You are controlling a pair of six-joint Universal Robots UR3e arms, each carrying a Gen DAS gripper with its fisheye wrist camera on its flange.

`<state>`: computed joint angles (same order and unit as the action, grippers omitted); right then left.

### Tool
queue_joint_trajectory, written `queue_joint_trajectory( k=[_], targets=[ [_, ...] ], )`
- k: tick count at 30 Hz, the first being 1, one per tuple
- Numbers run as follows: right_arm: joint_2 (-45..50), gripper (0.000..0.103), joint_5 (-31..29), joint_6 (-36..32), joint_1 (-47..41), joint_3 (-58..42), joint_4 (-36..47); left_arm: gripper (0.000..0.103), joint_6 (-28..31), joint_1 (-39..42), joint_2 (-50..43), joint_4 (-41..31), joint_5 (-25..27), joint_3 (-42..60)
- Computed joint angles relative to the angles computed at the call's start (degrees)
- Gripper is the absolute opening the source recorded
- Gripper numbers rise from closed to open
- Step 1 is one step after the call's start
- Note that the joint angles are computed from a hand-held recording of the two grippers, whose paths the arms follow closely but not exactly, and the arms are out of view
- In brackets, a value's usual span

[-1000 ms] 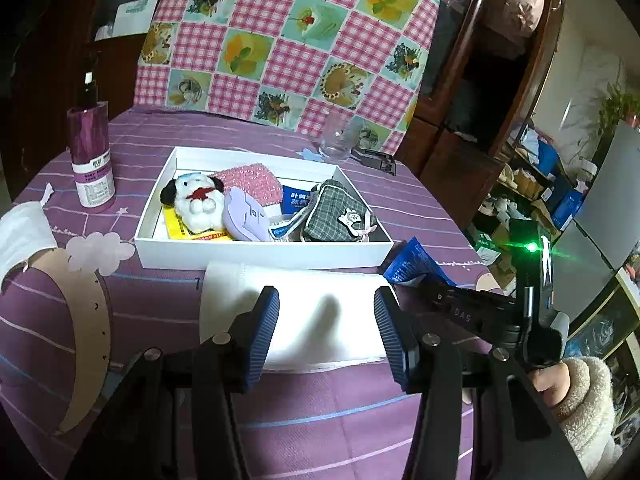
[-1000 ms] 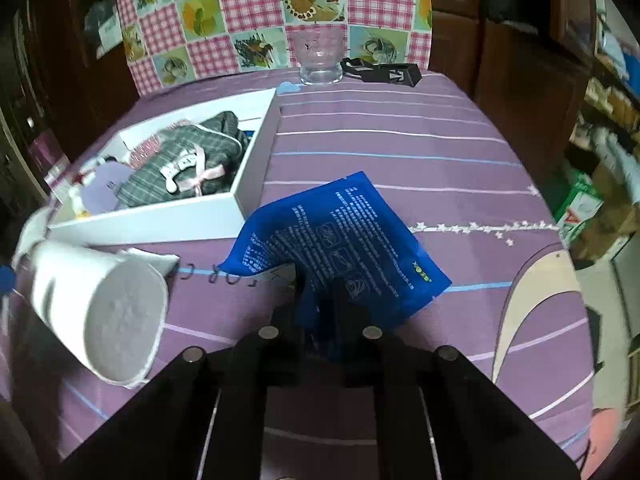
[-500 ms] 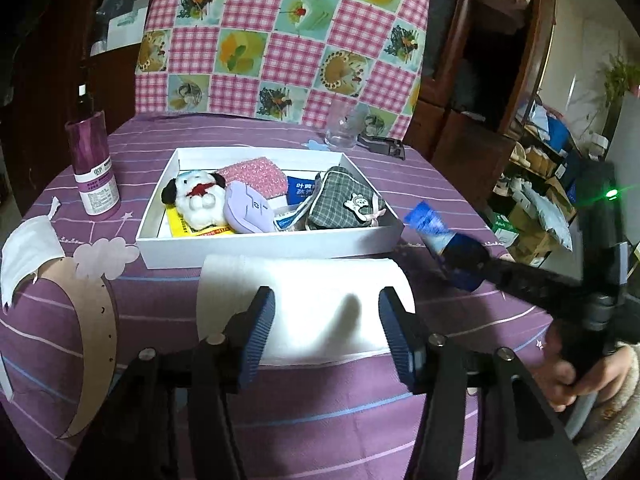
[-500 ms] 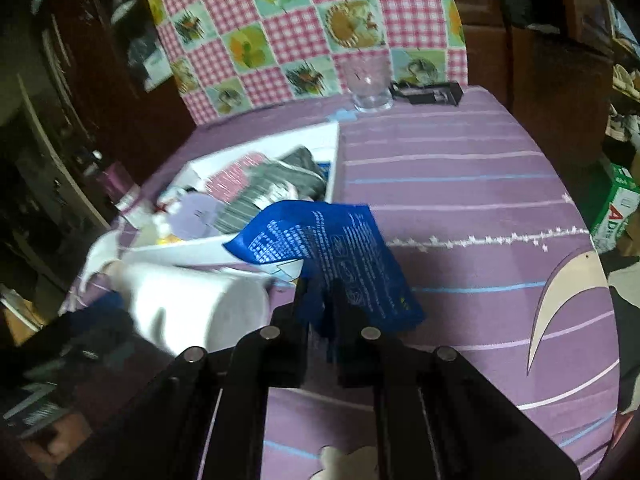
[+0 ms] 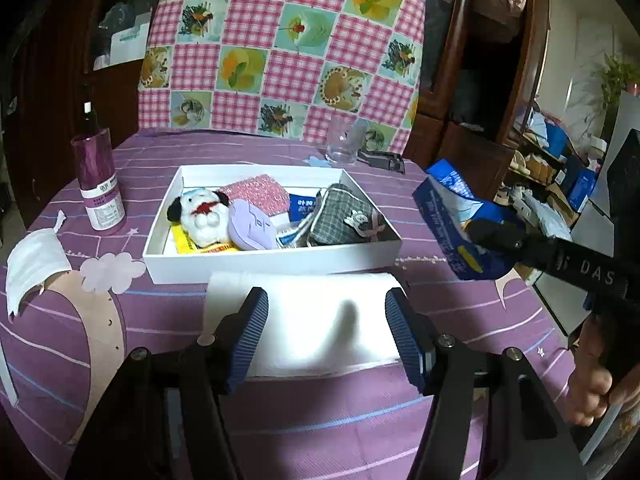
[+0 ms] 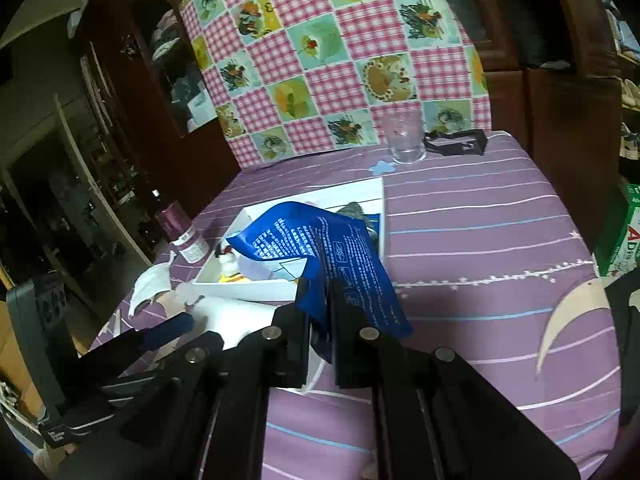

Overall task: Organize soft objects
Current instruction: 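Lift the blue gel pack with the right gripper toward the white box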

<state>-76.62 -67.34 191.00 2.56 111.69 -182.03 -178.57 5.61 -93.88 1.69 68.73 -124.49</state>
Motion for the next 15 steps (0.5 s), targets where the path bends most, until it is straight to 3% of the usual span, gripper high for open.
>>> queue_joint_trajectory(
  k=[7,11,15],
  targets=[
    [3.37,0.009,0.21,0.35,3.62,-8.05,4.47,0.068,0.48,-0.88,-0.39,0.27,2.66,2.07],
    [4.34,0.009,2.46,0.05,4.09,-13.15,8.77,0.079,0.06,-2.08,0.46,0.96,4.89,3.39],
    [6.4,0.009,6.25,1.42,2.93,-18.85,12.44,0.081,0.69,-3.69,0.41,2.38,8.21,4.73]
  ],
)
